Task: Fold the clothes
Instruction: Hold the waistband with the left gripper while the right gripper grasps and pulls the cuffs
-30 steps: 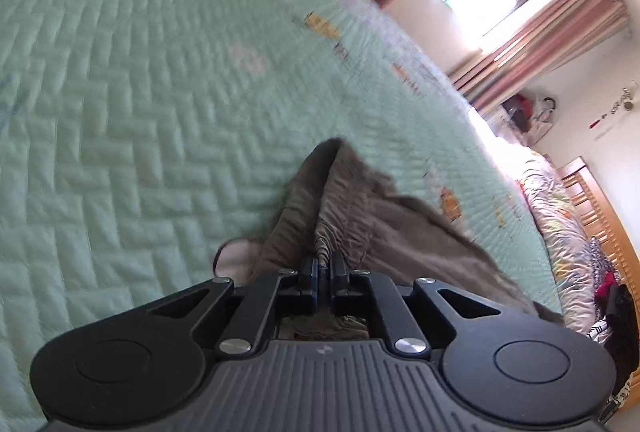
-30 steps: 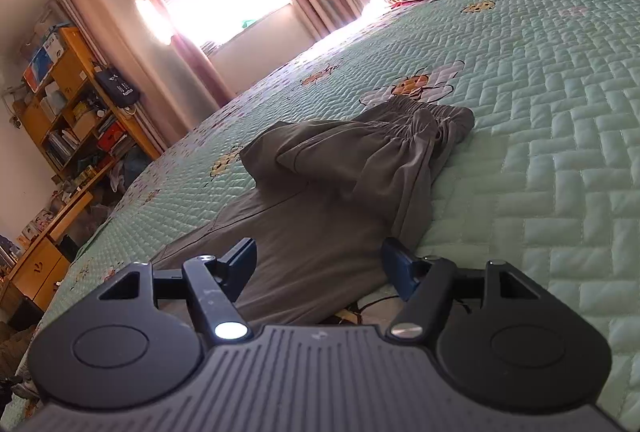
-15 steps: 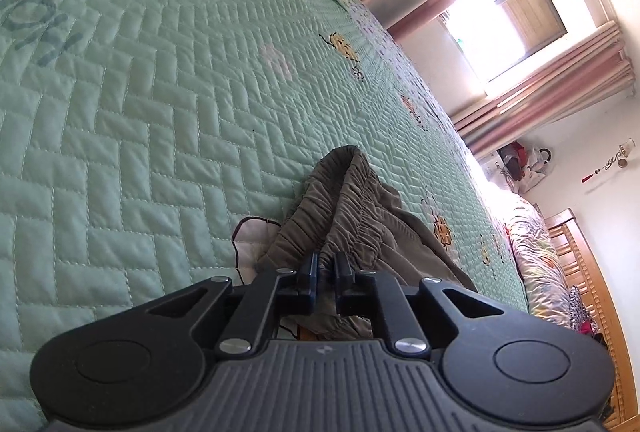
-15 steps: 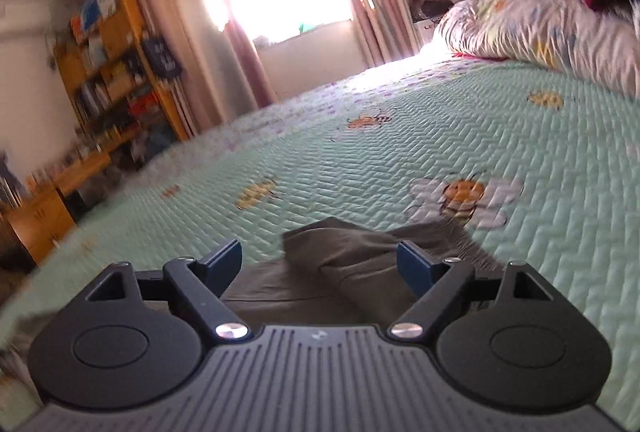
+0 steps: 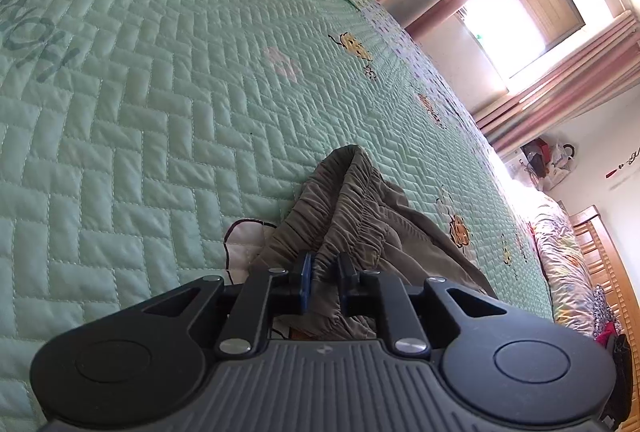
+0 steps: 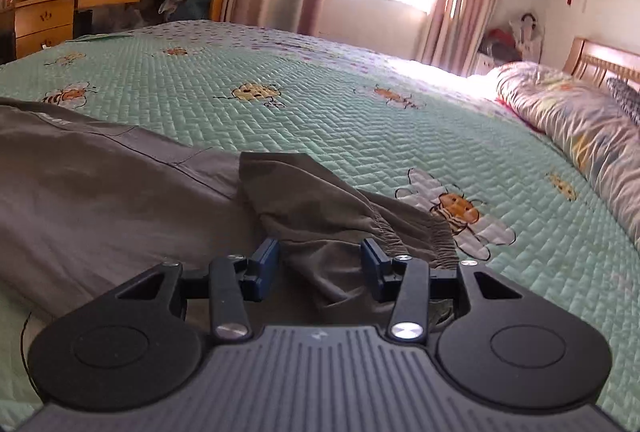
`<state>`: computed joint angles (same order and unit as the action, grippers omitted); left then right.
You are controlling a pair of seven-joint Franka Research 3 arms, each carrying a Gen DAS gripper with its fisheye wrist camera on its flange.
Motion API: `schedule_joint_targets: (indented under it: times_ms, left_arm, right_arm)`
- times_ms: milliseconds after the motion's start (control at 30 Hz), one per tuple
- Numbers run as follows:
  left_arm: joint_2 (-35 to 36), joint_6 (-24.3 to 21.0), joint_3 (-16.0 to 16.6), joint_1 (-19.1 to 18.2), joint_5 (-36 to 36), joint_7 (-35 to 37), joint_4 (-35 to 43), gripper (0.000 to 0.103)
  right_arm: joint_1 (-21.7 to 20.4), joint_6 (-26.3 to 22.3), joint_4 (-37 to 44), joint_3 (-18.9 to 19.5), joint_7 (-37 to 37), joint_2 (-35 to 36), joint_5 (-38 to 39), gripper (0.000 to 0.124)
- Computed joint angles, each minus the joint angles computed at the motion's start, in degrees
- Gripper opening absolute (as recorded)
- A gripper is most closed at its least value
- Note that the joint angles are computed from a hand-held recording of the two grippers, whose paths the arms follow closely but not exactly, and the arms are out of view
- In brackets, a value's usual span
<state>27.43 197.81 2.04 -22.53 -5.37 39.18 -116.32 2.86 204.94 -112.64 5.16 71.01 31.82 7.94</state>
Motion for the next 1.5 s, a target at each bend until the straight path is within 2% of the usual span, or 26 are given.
schedule_joint_targets:
  times_ms: [67,133,200,267,333,367,433,500,533,667,733,800,833,967,1033,1100,1167,1233,1267,1300,1333,1367,1400,1433,1467,1500]
  left_arm:
    - [-0.07,-0.52,0.13,-0.17,0.03,0.17,0.23,0.020]
    - [0.00,-0.77,0.29,-0.35,-0.09,0.01,0.39,0.020]
    - [0.04,-0.90,0.71,-0.83,-0.29,-0.06,0.47,0.021]
    - [0.03,-0.71,0.73,-0.86,-0.24,-0.15,0.38,0.022]
    - [0.05,-0.43,0.88,-1.05,-0.46,-0.23,0.26,0.022]
    - [0.07,-0.31,0.98,-1.19,-0.64,-0.24,0.21,0.022]
    - [0.11,-0.25,1.27,-1.56,-1.01,-0.09,0.22,0.022]
    - [0.28,-0.17,1.36,-1.74,-1.22,0.05,0.34,0.023]
    - [0.26,-0.22,1.27,-1.66,-1.19,0.11,0.37,0.024]
    - [0.26,-0.41,1.05,-1.45,-0.97,0.29,0.56,0.027]
    - [0.51,-0.24,1.33,-1.77,-1.29,0.26,0.80,0.028]
    - [0.64,0.09,1.92,-2.57,-1.96,0.38,0.87,0.032]
    - [0.64,0.25,2.22,-2.99,-2.34,0.53,0.86,0.033]
    - [0.47,0.44,1.52,-2.38,-2.36,0.85,0.71,0.035]
    - [0.36,0.60,1.02,-1.84,-2.10,0.90,0.54,0.035]
    - [0.40,0.93,0.81,-1.64,-2.09,0.98,0.44,0.037]
    - [0.58,1.43,0.92,-1.91,-2.52,1.15,0.51,0.040]
    - [0.69,1.46,1.03,-2.14,-2.98,1.44,0.77,0.042]
    - [0.59,1.23,1.49,-2.66,-3.33,1.85,0.77,0.043]
    - [0.48,0.98,1.98,-3.22,-3.68,2.28,0.76,0.043]
    - [0.37,0.74,2.48,-3.79,-4.03,2.70,0.74,0.043]
    - [0.27,0.49,3.00,-4.38,-4.38,3.12,0.73,0.043]
    - [0.20,0.29,3.61,-5.02,-4.78,3.54,0.63,0.041]
    - [0.08,0.20,3.87,-5.32,-5.14,3.70,0.41,0.040]
    - [-0.08,0.34,3.59,-5.04,-5.15,3.64,0.11,0.038]
    - [-0.22,0.57,3.20,-4.58,-5.01,3.59,-0.22,0.037]
  right_arm:
    - [-6.90,3.26,-0.24,5.73,5.57,0.44,-4.91,0.048]
    - [-13.28,0.41,2.22,10.93,10.41,1.25,-7.31,0.051]
    - [-22.69,-5.89,6.47,19.90,12.21,4.06,-9.71,0.051]
    - [-31.57,-14.83,11.38,29.41,11.50,8.51,-11.14,0.051]
    - [-34.08,-23.68,16.06,32.50,10.47,11.81,-11.15,0.051]
    - [-32.96,-26.07,17.01,31.05,11.70,11.94,-12.92,0.050]
    - [-31.56,-25.74,16.49,28.98,16.54,11.33,-17.57,0.050]
    - [-28.43,-24.17,15.34,25.23,17.66,9.61,-16.77,0.035]
    - [-25.83,-22.80,14.46,22.54,15.26,8.29,-12.56,0.026]
    - [-17.35,-13.24,10.92,12.29,14.26,4.57,-3.80,0.024]
    - [-13.37,-13.97,12.69,7.55,13.51,5.04,3.33,0.024]
    - [-13.92,-19.24,14.80,7.78,13.20,6.32,4.40,0.027]
    - [-13.40,-18.40,14.81,7.44,11.97,6.55,5.88,0.030]
    - [-14.31,-12.03,12.92,8.81,12.70,6.48,8.13,0.057]
    - [-17.05,-8.56,9.82,11.81,12.75,5.00,7.56,0.057]
    - [-21.50,-3.48,6.32,16.98,11.97,4.01,5.93,0.057]
    - [-22.53,1.70,3.31,17.09,16.08,3.10,-2.09,0.058]
    - [-25.81,2.30,3.94,21.42,14.82,4.42,-3.83,0.058]
    - [-27.96,1.38,4.31,23.81,15.21,4.99,-5.94,0.058]
    - [-31.10,-2.73,5.97,26.65,19.59,6.73,-11.92,0.058]
    - [-32.24,-10.03,8.72,27.50,25.24,8.18,-18.56,0.059]
    - [-31.38,-15.22,10.47,26.47,27.76,9.16,-22.58,0.057]
    - [-28.64,-17.22,11.15,23.44,26.57,8.15,-22.60,0.053]
    - [-23.91,-16.02,10.44,18.46,22.99,6.61,-18.70,0.051]
    - [-19.90,-11.87,7.90,14.81,21.27,4.71,-13.43,0.053]
    - [-17.58,-8.82,5.73,12.64,21.52,3.21,-11.42,0.053]
